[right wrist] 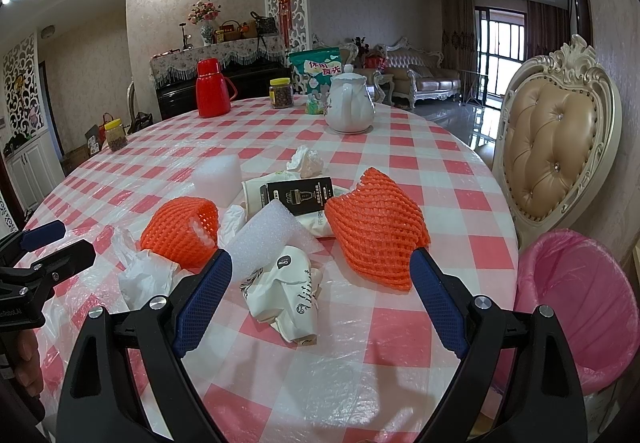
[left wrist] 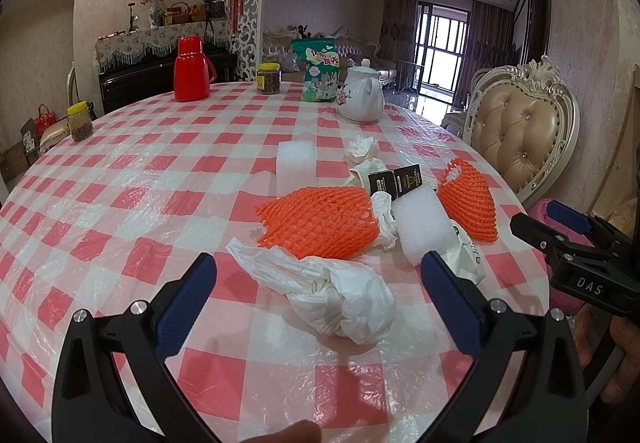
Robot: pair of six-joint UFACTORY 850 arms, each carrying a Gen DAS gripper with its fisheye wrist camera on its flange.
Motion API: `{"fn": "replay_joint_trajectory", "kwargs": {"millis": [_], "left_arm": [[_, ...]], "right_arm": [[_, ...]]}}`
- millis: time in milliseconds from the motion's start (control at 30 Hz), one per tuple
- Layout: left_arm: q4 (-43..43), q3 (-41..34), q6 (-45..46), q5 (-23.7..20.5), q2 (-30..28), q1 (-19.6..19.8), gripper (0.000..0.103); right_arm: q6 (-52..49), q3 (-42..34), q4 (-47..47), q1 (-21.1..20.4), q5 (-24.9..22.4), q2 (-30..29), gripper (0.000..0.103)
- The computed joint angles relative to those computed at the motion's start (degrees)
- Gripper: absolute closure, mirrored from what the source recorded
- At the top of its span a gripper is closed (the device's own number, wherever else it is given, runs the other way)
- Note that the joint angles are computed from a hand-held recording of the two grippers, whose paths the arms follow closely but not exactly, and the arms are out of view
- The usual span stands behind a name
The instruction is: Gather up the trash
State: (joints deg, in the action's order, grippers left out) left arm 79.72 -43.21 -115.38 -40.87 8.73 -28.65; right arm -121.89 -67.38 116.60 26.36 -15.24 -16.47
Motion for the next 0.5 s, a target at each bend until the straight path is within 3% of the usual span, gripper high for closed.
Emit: {"fn": "replay_joint_trajectory", "kwargs": {"millis": [500], "left_arm": [[-1.2,-0.6,1.4,0.6,-0.2,0.4,0.004]], "right_arm": [[1.5,-0.4,-1.6,0.0,0.2,-0.6,0.018]]}}
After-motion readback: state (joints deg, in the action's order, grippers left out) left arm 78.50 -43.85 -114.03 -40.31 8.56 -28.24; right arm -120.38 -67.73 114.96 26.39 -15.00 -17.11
